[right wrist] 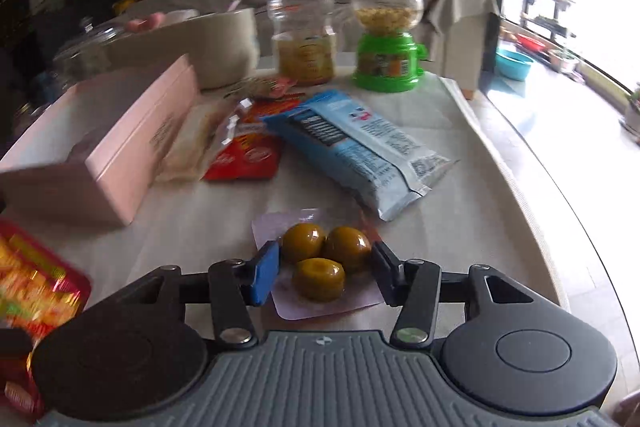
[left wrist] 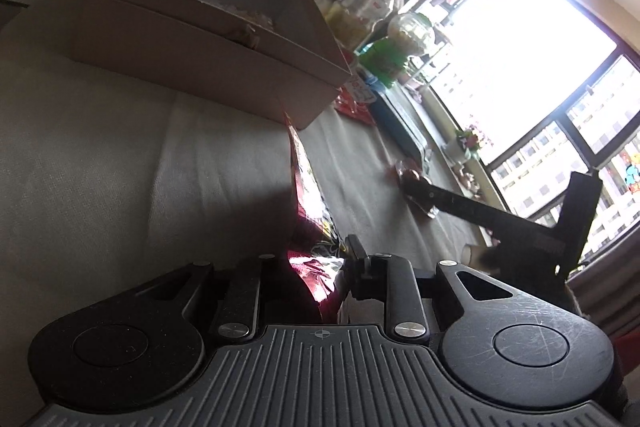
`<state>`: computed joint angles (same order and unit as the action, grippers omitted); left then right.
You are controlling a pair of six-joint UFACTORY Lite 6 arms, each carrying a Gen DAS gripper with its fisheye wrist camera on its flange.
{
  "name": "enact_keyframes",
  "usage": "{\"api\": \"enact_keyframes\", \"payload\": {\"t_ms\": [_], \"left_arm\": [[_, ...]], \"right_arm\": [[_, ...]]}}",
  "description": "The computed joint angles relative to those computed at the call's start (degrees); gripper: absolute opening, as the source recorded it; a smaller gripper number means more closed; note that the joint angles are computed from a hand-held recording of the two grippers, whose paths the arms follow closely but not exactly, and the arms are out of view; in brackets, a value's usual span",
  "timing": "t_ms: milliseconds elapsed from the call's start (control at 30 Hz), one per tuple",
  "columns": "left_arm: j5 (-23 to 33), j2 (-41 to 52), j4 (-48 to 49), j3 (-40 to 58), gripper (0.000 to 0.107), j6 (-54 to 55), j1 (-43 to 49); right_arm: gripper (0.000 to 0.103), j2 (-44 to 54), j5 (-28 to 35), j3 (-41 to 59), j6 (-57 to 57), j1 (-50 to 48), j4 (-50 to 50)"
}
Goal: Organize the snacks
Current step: 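Lift the red snack bag with the left tool while the right tool grasps the egg tray, then carry red snack bag and egg tray into the pink box, open both tools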
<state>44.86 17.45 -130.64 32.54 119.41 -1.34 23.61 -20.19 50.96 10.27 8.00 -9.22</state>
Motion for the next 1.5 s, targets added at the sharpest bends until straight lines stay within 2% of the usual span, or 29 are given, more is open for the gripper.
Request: {"api": "enact_keyframes", "payload": {"t_ms": [67, 167, 200, 233, 300, 367, 533, 633, 733, 800, 900, 1033, 1133, 1233, 1400, 1500], "left_arm": [[-0.2, -0.2, 0.0, -0.1, 0.027, 0.0, -0.1], [-0.7, -0.7, -0.4, -0.4, 0.027, 0.0, -0.6], [-0.9, -0.9, -0.6, -0.5, 0.027, 0.1, -0.8], [-1.4, -0.8, -1.1, -0.2, 0.027, 0.0, -1.5], [-2.9, 0.0, -0.9, 1.4, 0.027, -2.3, -2.7], [-4.3, -0.3, -1.7, 1.7, 0.027, -2.7, -3.7], [-6.9, -0.6, -6.3, 2.4, 0.028, 1.8, -6.7], [-7.9, -0.8, -8.8, 2.3, 0.028, 3.9, -8.1], [-8.1, -0.6, -8.9, 2.6, 0.028, 3.3, -8.4], [-7.7, -0.2, -8.6, 2.7, 0.028, 2.8, -8.2], [-7.4, 0.0, -8.3, 2.7, 0.028, 2.5, -8.0], [-6.7, 0.3, -7.8, 2.6, 0.028, 1.8, -7.5], [-5.9, 0.3, -7.1, 2.1, 0.028, 0.9, -6.8], [-6.3, -1.2, -6.9, 0.8, 0.027, 0.4, -6.9], [-6.9, -8.7, -6.2, -5.9, 0.027, 1.5, -6.2], [-7.6, -17.7, -3.9, -11.8, 0.026, 0.9, -4.1]], "right_arm": [[0.05, -4.6, -1.2, -5.7, 2.1, 0.2, -4.5], [0.051, -12.0, -2.4, -13.6, 12.8, -1.4, -20.2], [0.054, -14.5, -2.7, -16.3, 13.0, -1.7, -21.6], [0.058, -16.4, -2.4, -18.5, 11.4, -1.8, -20.7], [0.073, -19.4, -2.6, -22.5, 2.6, -1.6, -11.6], [0.073, -20.9, -3.6, -25.1, -2.9, -2.4, -4.7], [0.078, -22.1, -5.6, -27.3, -2.0, -3.7, -1.6], [0.079, -21.9, -6.6, -26.4, 4.0, -3.3, -5.6], [0.079, -20.2, -9.3, -24.4, 9.7, -2.3, -4.3], [0.077, -17.6, -10.4, -22.2, 10.4, -1.2, -2.6], [0.061, -12.3, -10.0, -18.2, 6.7, 1.3, 1.3], [0.049, -11.9, -8.0, -17.2, 2.1, 3.5, 2.7], [0.049, -13.8, -5.8, -17.7, -4.6, 5.9, 8.3], [0.048, -17.9, -3.1, -19.4, 4.2, 5.4, -1.6], [0.047, -29.4, 0.0, -24.2, 7.4, 8.9, -6.5], [0.047, -35.9, 2.6, -25.4, 9.2, 12.1, -8.9]]}}
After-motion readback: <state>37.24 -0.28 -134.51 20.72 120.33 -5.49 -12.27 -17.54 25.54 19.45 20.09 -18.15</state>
